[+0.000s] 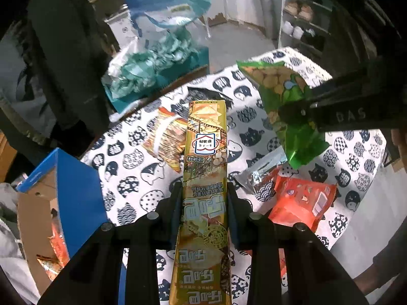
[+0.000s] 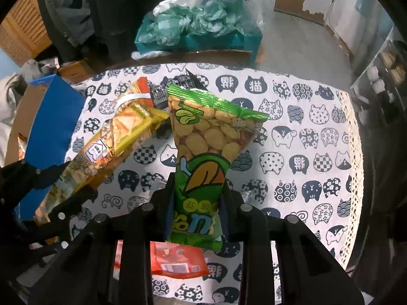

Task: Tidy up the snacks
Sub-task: 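Carry both snacks over the box and open both grippers to drop them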

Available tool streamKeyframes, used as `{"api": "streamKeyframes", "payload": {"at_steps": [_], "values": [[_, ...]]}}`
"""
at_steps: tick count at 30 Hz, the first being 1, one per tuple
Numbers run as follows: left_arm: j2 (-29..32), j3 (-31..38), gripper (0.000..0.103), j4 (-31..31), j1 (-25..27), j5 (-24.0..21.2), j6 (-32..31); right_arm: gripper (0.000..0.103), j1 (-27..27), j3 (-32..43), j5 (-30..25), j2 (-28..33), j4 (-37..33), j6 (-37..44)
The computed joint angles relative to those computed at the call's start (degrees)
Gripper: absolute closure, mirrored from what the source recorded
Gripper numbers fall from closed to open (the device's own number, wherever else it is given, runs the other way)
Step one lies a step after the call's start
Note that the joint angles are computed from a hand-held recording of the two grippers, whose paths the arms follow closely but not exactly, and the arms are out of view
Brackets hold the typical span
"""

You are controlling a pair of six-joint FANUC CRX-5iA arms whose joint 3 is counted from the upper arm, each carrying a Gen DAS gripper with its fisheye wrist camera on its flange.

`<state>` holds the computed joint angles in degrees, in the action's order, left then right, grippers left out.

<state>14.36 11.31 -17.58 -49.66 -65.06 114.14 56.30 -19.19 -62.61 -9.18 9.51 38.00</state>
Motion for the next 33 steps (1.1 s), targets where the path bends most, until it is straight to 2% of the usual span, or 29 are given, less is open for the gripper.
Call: {"api": "streamKeyframes", "payload": {"at_steps": [14, 22, 33], "values": [[-6.4, -1.7, 0.071, -4.1, 0.7, -1.5, 6.0, 0.075, 2.8, 3.3, 0.9, 0.1, 1.1, 0.8], [-10.4, -3.5, 0.071, -7.5, 0.9, -2.8, 9.1, 0.075, 4.6, 6.8, 1.6, 2.5, 1.1, 2.5], [-16.1, -7.5, 0.071, -8.3, 2.9, -3.1, 12.2, 0.075, 6.6, 11.4, 2.0, 6.3, 1.4, 4.1]]}}
